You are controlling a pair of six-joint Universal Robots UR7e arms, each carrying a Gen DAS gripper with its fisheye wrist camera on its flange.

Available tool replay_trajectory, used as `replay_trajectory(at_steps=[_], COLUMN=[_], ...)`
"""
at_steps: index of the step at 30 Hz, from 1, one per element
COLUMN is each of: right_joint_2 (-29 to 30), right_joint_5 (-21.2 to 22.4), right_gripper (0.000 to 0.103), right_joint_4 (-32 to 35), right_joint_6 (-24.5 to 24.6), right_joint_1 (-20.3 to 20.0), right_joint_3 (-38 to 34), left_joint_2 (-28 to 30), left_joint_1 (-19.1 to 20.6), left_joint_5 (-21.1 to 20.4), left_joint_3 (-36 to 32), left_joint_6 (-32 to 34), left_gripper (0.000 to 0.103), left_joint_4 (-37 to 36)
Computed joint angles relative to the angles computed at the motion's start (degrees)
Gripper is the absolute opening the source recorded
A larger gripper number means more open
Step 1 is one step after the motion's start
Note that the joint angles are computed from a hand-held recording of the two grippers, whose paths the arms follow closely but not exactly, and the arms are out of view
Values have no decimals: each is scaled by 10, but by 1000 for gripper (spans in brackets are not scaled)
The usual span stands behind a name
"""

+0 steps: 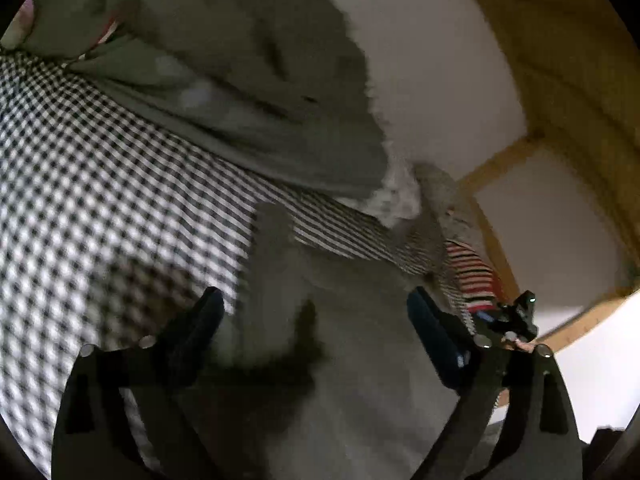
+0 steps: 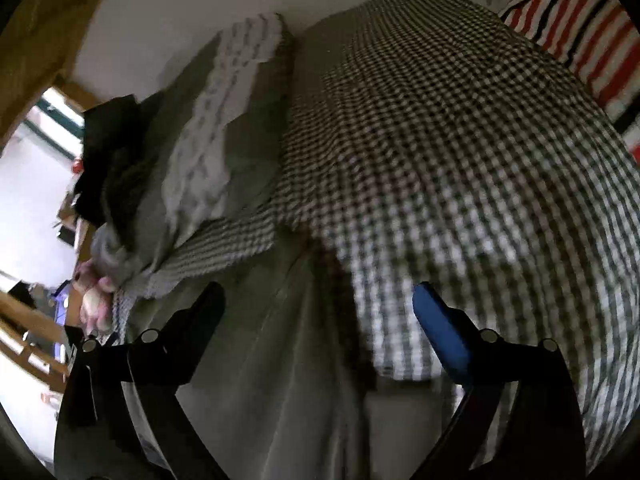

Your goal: Fold large clothes

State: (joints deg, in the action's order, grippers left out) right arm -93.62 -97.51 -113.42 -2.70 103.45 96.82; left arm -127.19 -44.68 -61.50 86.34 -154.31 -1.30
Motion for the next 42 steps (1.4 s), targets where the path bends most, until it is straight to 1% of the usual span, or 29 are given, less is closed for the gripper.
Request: replay_trajectory(at_steps=[1,2,5,6,7,9,10,12,13,14,15,16,19,22,23,24,25,26,27,28,30,31,32,33,34,35,36,39,42], right_joint_2=[-30,-48,-118,-137,-151,-168,-166,-139,-126,-111,-105,-112,-132,-175,-184,-184,-176,-166,-151,-133,-62,-8,24,61,95,106,98,46,5], right_joint_5=[9,9,12,-4,-37,-151,-196,-315,-360,-409,-434,-435,-411,-344,-336,-352,-389,-405,-405,-394,-364,-348,-333,-327,-338,-341,-326,-330,-276], right_gripper=[94,94,95,95,94,95,96,96,96,97,98,99,99,99,99,99,99,99,100,100,99,99,99,99,99,99,99,99,100], right_joint_4=[5,2,10,5,-9,-63,-77,-112,-116,-125,-129,-142,-110,-61,-50,-55,-69,-81,-95,-103,-140,-138,-131,-114,-91,-76,-76,-64,-58], right_joint_6=[-2,1,9,1,-11,-55,-70,-126,-136,-160,-169,-171,-124,-100,-82,-72,-57,-37,-24,-15,-24,-17,-5,13,25,30,22,20,24], right_joint_1=[-2,1,9,25,50,137,168,239,260,269,268,259,214,155,155,175,214,246,269,289,330,342,343,341,335,330,319,282,223], right_joint_3=[24,44,112,133,152,204,220,266,280,303,315,322,300,276,271,274,275,275,269,260,242,224,212,197,186,180,183,199,204], left_joint_2=[9,16,45,54,73,121,150,188,205,207,202,188,170,162,167,177,195,215,231,249,268,268,265,264,266,260,247,184,143], left_joint_1=[-26,-37,-18,-7,12,61,85,131,162,176,180,172,131,104,105,110,117,121,122,134,178,218,259,300,347,372,377,321,264], left_joint_5=[-8,-15,-31,-30,-35,-54,-63,-94,-128,-151,-168,-185,-203,-212,-209,-204,-187,-158,-130,-84,3,43,64,68,48,31,21,3,-30], left_joint_3=[14,28,64,76,84,95,101,119,132,145,152,163,171,168,164,156,141,126,116,102,95,104,119,134,150,166,180,201,207], left_joint_6=[-20,-26,-4,15,48,139,199,304,346,363,360,341,317,292,288,285,279,275,276,286,330,370,409,447,482,500,498,431,364], left_gripper=[96,97,97,97,97,97,97,97,97,97,97,97,97,97,97,97,97,97,97,97,97,97,97,97,97,97,97,98,98], left_joint_4=[-4,-19,-96,-119,-146,-178,-185,-196,-195,-195,-195,-199,-191,-189,-189,-189,-182,-177,-179,-181,-210,-251,-294,-334,-370,-394,-400,-365,-327])
